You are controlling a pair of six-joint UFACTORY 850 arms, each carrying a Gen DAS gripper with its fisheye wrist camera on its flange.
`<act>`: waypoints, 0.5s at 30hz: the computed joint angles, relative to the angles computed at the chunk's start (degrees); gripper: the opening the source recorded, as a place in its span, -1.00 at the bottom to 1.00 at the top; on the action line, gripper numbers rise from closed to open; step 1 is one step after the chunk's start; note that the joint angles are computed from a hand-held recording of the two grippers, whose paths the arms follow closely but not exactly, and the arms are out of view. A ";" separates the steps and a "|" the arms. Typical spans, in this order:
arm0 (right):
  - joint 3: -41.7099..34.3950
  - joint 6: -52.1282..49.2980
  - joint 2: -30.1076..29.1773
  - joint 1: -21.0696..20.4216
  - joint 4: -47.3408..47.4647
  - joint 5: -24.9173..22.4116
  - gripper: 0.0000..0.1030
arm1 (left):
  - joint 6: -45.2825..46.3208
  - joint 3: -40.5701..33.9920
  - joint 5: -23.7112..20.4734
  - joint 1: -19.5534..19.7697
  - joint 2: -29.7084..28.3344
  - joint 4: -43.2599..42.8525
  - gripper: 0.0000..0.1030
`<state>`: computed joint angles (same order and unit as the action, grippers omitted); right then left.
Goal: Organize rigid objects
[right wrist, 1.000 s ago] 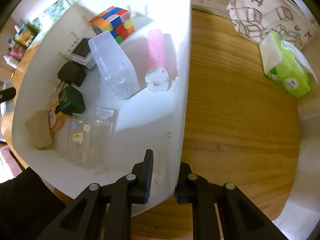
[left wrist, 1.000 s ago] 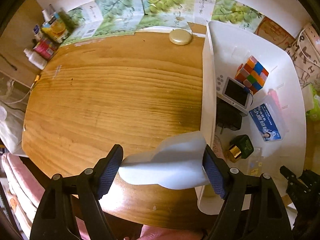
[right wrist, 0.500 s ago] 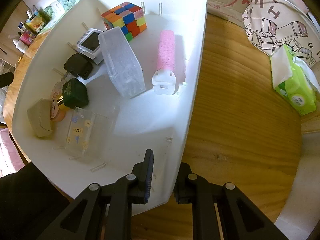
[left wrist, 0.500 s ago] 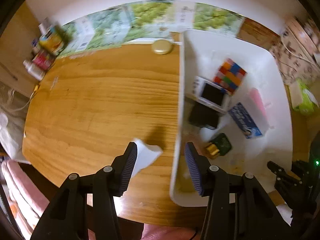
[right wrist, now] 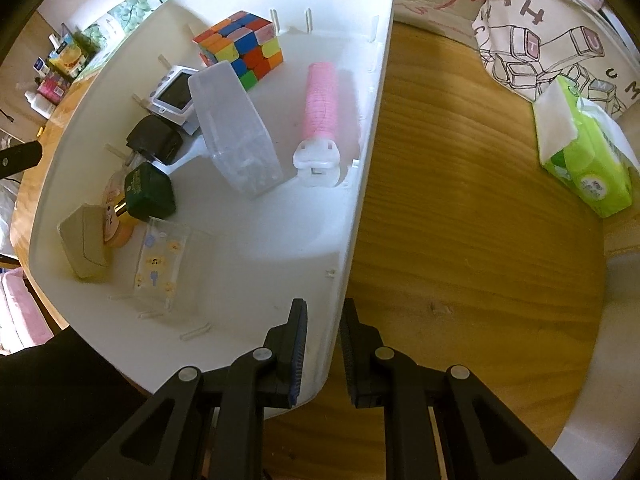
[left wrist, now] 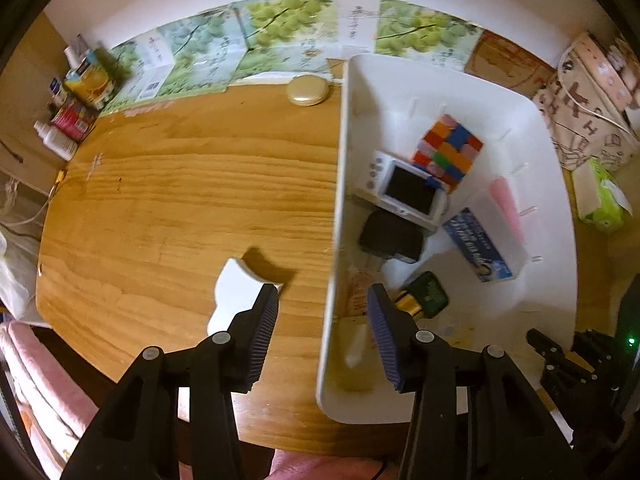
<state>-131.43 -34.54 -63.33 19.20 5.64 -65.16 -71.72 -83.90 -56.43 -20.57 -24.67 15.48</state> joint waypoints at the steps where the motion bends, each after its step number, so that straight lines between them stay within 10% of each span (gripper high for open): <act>1: -0.25 0.16 -0.13 0.08 -0.16 -0.08 -0.68 | -0.33 0.50 -0.06 0.14 0.30 -0.16 0.06; 15: 1.84 3.58 0.49 0.58 -2.28 2.33 -0.68 | -6.77 10.68 1.22 2.47 7.39 0.56 0.47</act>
<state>-129.59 -30.96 -62.85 19.78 3.35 -62.83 -78.49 -73.22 -55.21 -18.10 -17.28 16.04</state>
